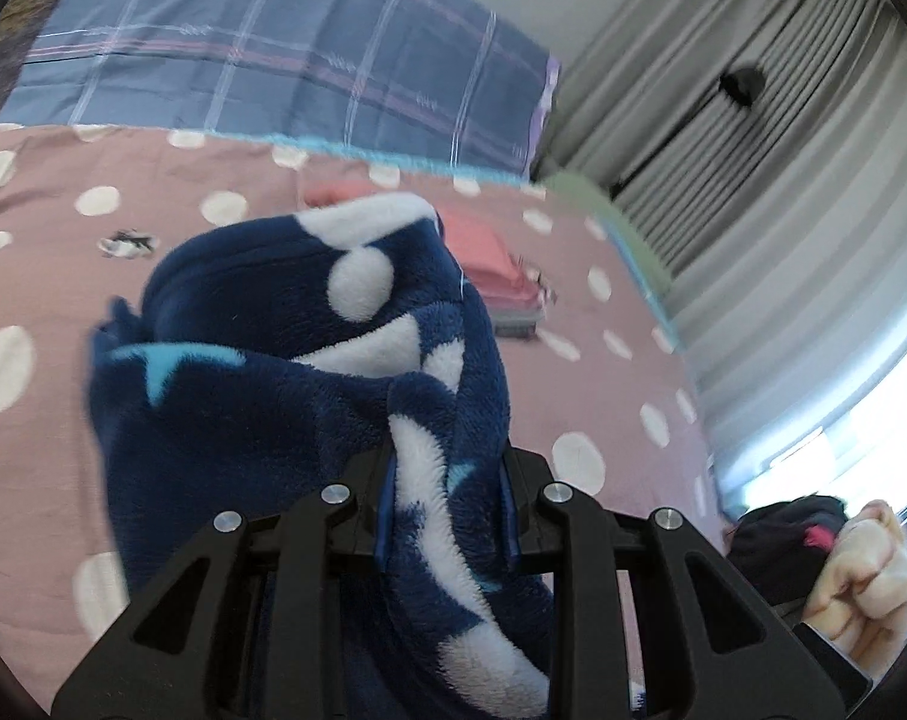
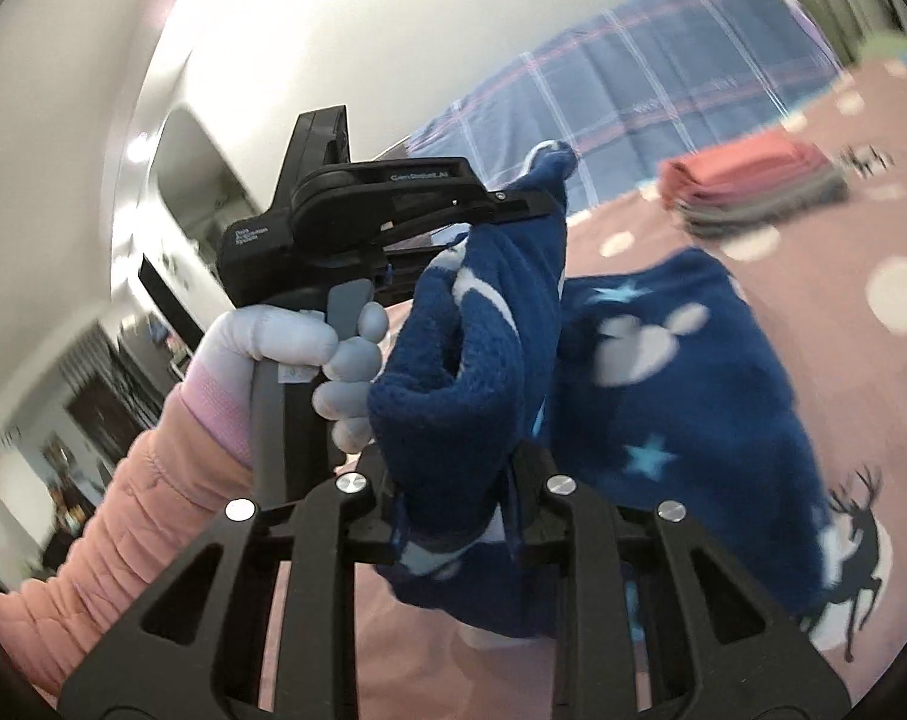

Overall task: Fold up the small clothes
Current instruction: 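Hold the lifted onesie with the right gripper while the left gripper releases it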

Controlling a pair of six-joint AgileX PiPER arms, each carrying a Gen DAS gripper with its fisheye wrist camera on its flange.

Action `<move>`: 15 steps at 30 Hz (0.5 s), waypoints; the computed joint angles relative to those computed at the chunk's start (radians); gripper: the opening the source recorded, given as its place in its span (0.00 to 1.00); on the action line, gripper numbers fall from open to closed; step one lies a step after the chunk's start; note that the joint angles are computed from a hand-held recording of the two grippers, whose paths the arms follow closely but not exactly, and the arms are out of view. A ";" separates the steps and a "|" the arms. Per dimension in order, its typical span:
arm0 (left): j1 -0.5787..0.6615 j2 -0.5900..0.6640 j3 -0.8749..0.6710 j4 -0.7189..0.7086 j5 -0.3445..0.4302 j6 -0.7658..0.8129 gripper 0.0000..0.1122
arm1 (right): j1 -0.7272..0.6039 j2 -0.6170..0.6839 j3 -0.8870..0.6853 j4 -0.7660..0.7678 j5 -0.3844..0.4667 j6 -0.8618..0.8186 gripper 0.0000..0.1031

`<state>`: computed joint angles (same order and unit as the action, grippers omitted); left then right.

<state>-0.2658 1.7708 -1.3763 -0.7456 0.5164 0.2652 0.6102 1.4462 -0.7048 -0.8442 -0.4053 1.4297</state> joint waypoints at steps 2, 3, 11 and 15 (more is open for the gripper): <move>-0.056 0.084 -0.091 0.148 0.013 -0.159 0.25 | -0.116 0.027 0.054 -0.084 -0.135 0.095 0.23; -0.074 0.118 -0.125 0.194 0.022 -0.212 0.25 | -0.152 0.042 0.072 -0.099 -0.180 0.112 0.23; -0.182 0.278 -0.272 0.435 0.004 -0.467 0.29 | -0.389 0.222 0.176 -0.154 -0.483 0.124 0.22; -0.197 0.282 -0.251 0.398 -0.053 -0.458 0.29 | -0.419 0.258 0.202 -0.151 -0.537 0.094 0.24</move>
<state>-0.4628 2.0531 -1.6273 -0.3479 0.4632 -0.1929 0.1915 1.7037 -0.5030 -0.9951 -0.9423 1.5237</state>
